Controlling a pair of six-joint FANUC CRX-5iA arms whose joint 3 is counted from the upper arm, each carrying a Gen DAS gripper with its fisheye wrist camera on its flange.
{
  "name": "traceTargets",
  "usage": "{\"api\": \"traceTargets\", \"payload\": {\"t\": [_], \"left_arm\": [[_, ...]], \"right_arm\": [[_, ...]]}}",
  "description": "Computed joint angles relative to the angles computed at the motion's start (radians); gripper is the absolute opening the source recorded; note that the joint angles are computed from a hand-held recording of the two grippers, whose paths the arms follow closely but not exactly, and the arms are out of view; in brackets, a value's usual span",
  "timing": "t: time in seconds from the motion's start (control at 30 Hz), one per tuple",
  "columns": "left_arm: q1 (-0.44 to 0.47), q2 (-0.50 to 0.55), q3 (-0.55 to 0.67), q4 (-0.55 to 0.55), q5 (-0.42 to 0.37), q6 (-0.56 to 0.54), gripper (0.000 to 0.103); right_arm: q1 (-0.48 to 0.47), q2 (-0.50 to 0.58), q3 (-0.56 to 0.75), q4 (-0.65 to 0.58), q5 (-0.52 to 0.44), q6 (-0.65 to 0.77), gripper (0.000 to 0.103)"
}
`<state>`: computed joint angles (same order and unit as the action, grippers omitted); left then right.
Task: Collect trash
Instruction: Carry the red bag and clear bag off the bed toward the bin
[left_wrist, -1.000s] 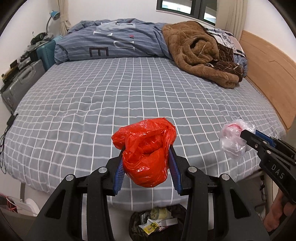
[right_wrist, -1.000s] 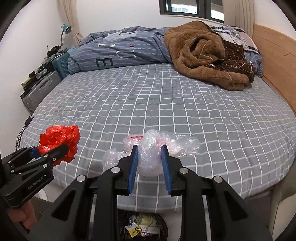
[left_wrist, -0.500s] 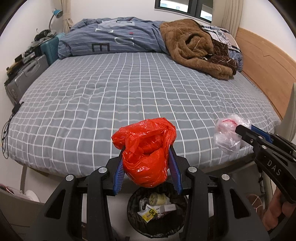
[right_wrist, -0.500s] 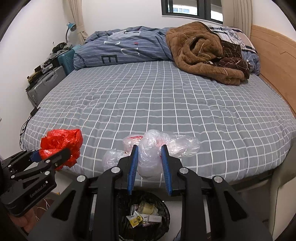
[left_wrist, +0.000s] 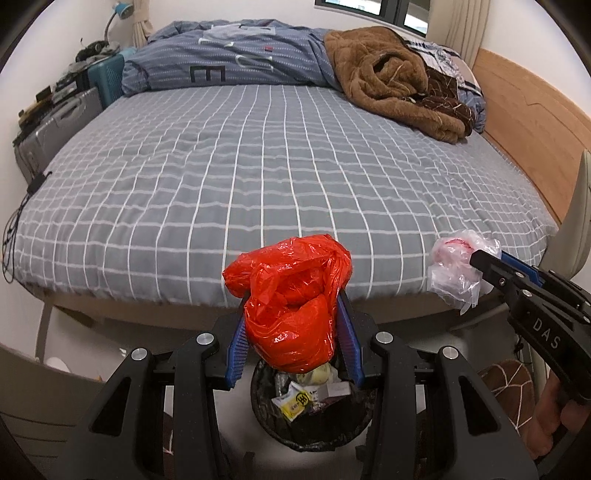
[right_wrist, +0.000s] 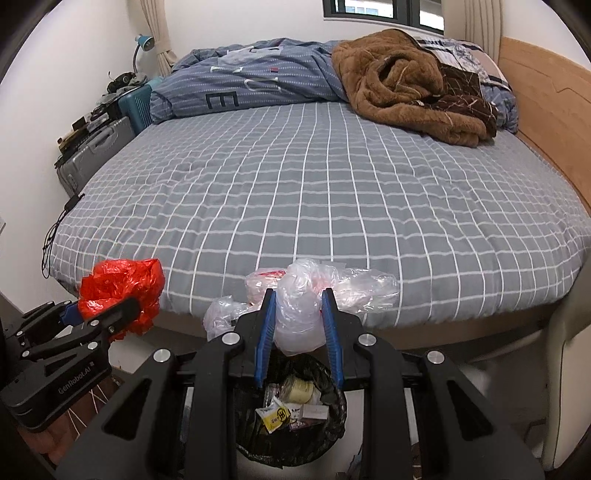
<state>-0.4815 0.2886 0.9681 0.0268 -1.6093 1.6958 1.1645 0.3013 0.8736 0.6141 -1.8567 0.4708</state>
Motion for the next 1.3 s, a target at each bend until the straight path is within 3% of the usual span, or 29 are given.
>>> {"api": "traceTargets", "payload": {"t": [0.47, 1.3], "left_arm": [[0.005, -0.132, -0.276, 0.018, 0.093, 0.006, 0.042], [0.023, -0.170, -0.505, 0.022, 0.138, 0.004, 0.042]], "right_arm": [[0.041, -0.084, -0.181, -0.059, 0.033, -0.105, 0.025], [0.009, -0.144, -0.382, -0.260, 0.129, -0.195, 0.025]]}}
